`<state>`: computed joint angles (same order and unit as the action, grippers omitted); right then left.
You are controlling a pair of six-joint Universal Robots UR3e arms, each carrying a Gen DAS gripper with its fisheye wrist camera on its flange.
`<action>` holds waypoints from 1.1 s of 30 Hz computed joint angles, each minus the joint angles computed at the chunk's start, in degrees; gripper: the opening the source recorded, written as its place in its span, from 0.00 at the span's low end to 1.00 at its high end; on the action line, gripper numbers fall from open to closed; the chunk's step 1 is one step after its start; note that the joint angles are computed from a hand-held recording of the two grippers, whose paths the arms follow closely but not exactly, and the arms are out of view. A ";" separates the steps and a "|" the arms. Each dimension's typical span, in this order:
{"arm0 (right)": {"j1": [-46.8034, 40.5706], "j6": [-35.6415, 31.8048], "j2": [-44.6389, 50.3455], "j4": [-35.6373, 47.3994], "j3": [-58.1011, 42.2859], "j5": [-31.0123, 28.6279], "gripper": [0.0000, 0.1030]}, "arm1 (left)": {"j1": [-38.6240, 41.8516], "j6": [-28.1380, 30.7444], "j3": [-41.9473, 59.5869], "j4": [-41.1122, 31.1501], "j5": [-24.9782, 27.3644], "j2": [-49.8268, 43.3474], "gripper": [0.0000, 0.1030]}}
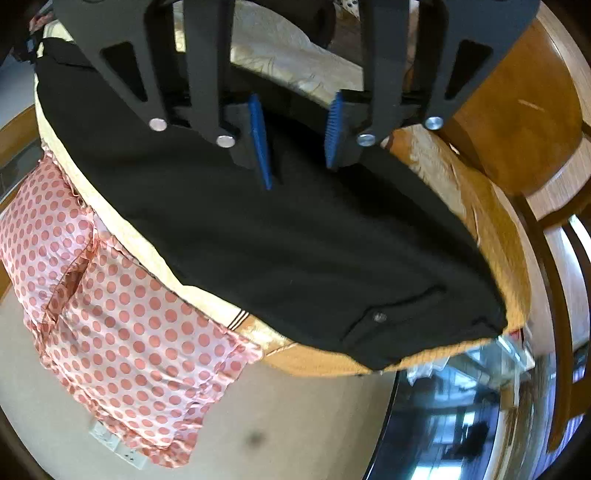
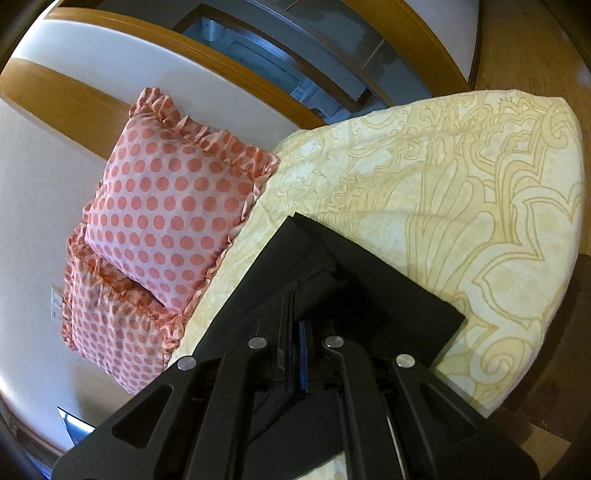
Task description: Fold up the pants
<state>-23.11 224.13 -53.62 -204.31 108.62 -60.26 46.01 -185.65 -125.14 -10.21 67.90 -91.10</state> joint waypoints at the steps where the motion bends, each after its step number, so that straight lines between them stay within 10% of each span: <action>1: -0.01 -0.26 -0.49 -0.13 0.49 -0.12 0.03 | -0.47 0.01 0.81 0.11 0.95 -0.46 0.47; 19: -2.26 -0.50 -4.29 4.75 6.67 -0.71 0.03 | 9.68 -0.08 2.76 -6.13 -12.09 -1.58 0.49; 25: -2.54 1.25 -5.63 0.02 10.49 -1.49 0.03 | 11.70 1.21 1.08 -6.45 -12.72 -0.69 0.17; 33: -2.65 2.03 -7.61 -6.08 13.26 -1.78 0.03 | 14.18 4.96 -0.22 -8.46 -15.41 1.03 0.10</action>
<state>-25.76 226.16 -61.23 -210.39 121.89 -62.04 60.19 -180.70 -125.36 -18.68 52.49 -90.07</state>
